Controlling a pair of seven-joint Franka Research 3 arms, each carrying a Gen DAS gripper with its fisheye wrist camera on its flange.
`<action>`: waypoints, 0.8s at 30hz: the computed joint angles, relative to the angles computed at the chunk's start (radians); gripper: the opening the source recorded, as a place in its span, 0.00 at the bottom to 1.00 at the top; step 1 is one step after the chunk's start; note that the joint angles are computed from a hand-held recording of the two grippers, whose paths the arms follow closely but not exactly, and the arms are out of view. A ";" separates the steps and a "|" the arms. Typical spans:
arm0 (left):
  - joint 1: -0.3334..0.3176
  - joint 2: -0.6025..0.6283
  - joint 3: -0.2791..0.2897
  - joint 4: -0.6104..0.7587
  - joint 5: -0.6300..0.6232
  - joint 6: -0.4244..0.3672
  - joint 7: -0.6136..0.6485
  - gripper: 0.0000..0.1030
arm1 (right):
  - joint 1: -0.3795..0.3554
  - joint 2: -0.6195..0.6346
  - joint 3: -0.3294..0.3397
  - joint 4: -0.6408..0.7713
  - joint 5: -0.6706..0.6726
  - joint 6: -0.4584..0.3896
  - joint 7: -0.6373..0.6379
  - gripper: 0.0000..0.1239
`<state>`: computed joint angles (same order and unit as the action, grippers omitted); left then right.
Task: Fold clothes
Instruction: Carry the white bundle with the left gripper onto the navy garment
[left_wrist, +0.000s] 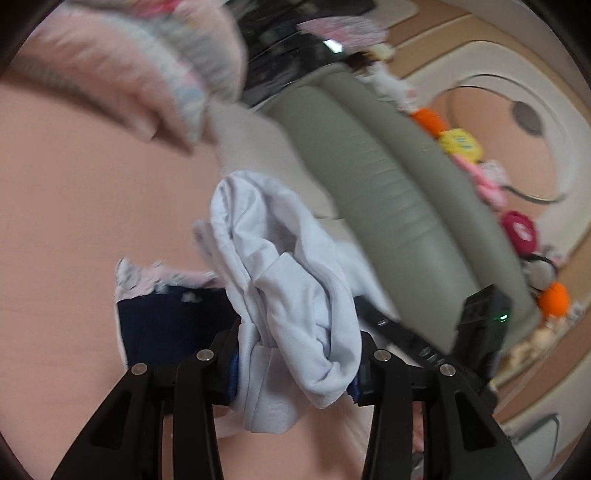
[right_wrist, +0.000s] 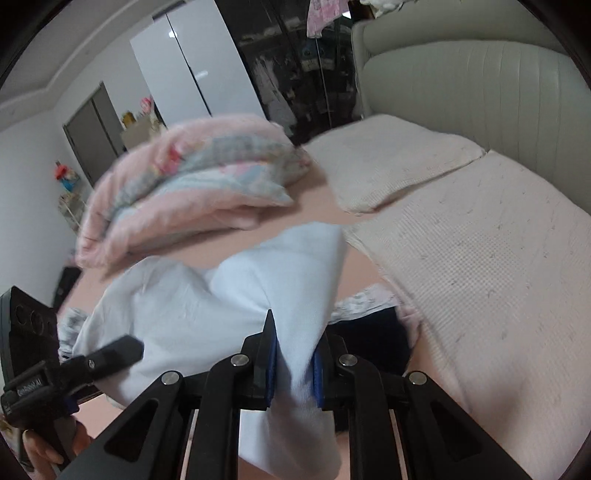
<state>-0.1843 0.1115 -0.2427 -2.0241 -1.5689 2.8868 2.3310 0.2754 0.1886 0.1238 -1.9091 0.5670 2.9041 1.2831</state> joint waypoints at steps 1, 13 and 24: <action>-0.015 0.035 0.024 -0.003 0.082 -0.023 -0.084 0.45 | 0.002 0.044 -0.012 0.015 -0.020 -0.001 0.015 0.14; -0.036 0.000 -0.034 -0.018 0.402 0.212 -0.111 0.51 | -0.079 0.114 0.028 0.090 0.117 0.041 -0.053 0.24; -0.052 0.072 0.064 -0.056 1.030 0.093 -0.693 0.21 | 0.035 0.231 -0.091 0.176 -0.238 -0.068 0.245 0.25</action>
